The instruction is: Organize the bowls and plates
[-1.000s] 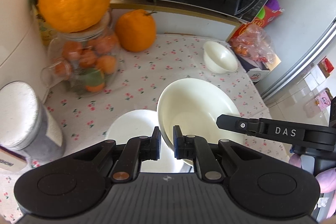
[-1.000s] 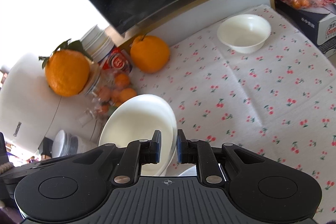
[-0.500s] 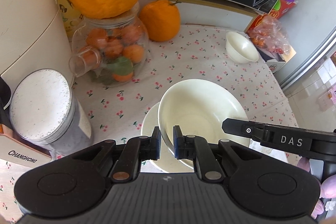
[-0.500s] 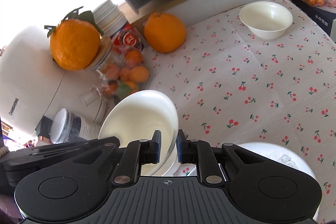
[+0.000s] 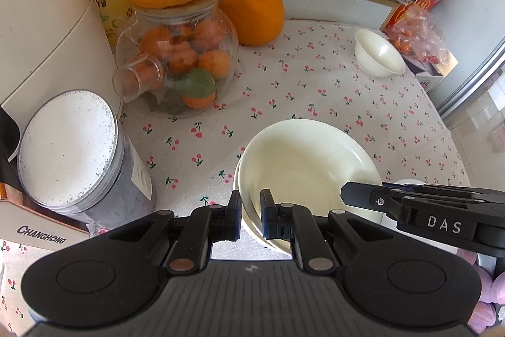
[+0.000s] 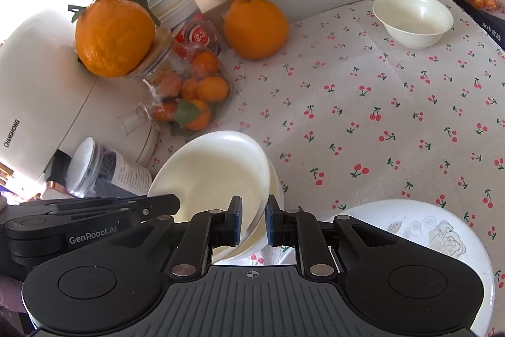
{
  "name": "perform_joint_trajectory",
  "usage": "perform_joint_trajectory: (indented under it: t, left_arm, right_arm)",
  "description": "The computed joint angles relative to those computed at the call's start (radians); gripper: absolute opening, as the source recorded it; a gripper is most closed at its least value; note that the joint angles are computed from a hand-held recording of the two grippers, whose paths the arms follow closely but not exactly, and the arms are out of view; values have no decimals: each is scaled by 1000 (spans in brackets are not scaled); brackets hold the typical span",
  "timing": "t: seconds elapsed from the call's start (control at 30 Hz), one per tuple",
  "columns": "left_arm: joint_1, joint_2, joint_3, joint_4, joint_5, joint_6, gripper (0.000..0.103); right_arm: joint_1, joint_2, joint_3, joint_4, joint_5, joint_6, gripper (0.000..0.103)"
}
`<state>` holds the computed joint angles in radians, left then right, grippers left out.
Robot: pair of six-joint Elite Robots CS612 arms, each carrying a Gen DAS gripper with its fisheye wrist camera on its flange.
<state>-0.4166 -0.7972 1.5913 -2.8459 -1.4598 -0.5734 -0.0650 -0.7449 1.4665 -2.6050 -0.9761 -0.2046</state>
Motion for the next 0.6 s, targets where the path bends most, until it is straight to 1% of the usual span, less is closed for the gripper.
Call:
perform_joint_trajectory:
  t: [0.33,0.43,0.6]
  left_arm:
    - [0,2,-3,2,-1,4,11]
    - [0,3,-5,8,2,4,14]
    - [-2,5,-7,13,8,13,15]
  right_arm:
    - [0,0,-1,-1,1,-9,18]
    - [0,1,-2,-2,-6,-1,19]
    - [-1,1,-4,2,-7,-2,19]
